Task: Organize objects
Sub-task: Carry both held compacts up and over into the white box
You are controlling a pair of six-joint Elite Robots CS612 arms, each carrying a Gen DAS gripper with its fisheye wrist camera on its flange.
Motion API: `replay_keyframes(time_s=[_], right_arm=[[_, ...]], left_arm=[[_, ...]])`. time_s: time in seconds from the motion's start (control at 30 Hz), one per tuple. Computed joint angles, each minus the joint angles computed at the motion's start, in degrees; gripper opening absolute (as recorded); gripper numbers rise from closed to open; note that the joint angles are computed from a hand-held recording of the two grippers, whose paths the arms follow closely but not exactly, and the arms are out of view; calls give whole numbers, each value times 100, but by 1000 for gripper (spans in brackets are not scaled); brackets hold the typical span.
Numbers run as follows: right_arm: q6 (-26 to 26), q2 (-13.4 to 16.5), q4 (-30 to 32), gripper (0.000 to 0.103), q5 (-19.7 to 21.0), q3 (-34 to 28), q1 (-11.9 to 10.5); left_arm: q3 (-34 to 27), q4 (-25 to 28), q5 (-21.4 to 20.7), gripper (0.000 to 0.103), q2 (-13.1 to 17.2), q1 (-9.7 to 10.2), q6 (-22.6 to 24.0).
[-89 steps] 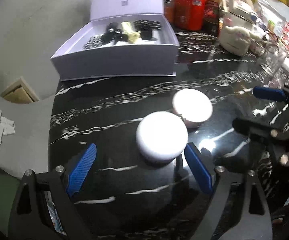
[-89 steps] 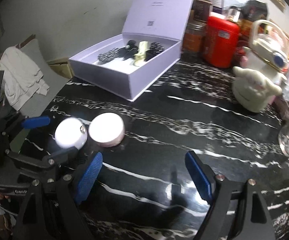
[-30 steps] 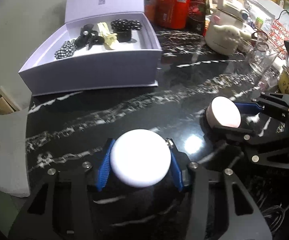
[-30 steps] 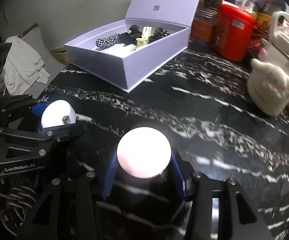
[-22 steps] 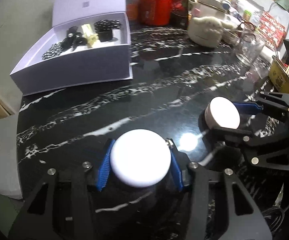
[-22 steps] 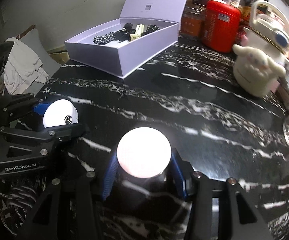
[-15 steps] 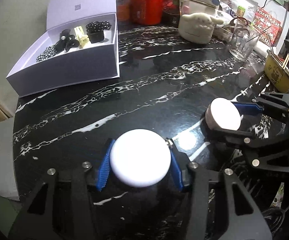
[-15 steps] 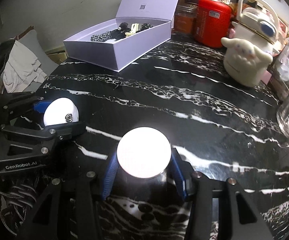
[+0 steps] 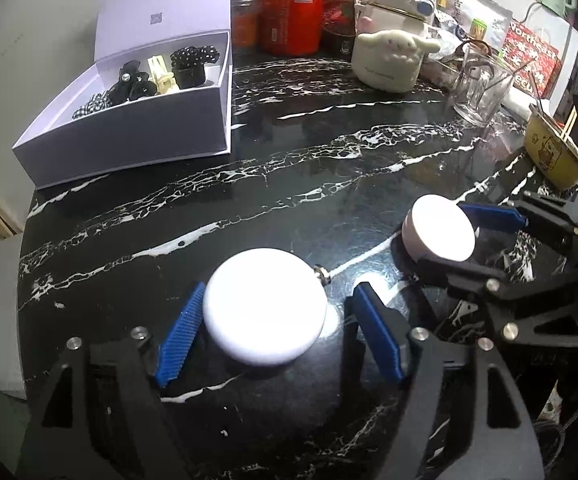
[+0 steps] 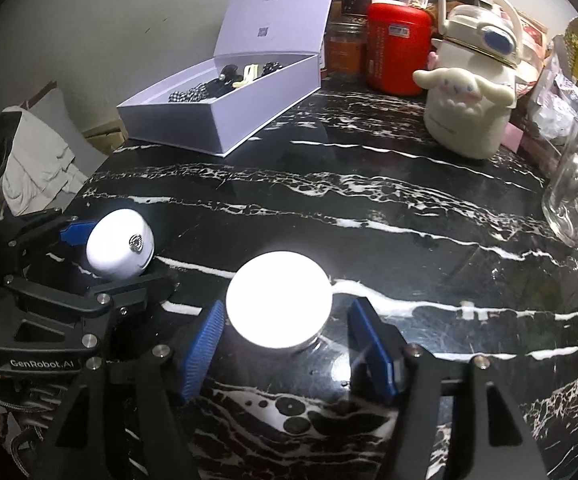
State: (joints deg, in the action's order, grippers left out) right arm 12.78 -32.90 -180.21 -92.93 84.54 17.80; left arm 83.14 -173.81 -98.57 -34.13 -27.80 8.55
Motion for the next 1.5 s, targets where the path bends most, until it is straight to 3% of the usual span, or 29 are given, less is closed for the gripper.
replay_keyframes(time_s=[0.07, 0.13, 0.17, 0.2, 0.43, 0.67, 1.03, 1.33, 1.5], right_arm=[[38, 20, -89, 67, 0, 0, -6], [-61, 31, -142, 67, 20, 5, -10], [-101, 33, -140, 63, 12, 3, -8], [-139, 35, -149, 55, 10, 0, -10], [-199, 30, -116, 52, -7, 0, 1], [-215, -49, 48, 52, 208, 59, -13], [-370, -217, -45, 52, 91, 213, 75], [-497, -382, -295, 52, 24, 398, 181], [-534, -467, -521, 52, 42, 536, 239]], left_arm=[[28, -33, 43, 73, -8, -11, 41], [39, -60, 119, 63, -18, -13, -92], [38, -79, 170, 52, -21, -14, -180], [35, -80, 186, 49, -22, -10, -226], [14, 58, 196, 49, -38, -20, -231], [5, 285, -284, 49, -89, 41, -343], [209, 87, -32, 49, -271, -13, -137], [342, 249, -200, 49, -473, 28, -174], [549, -38, -85, 49, -601, 20, -155]])
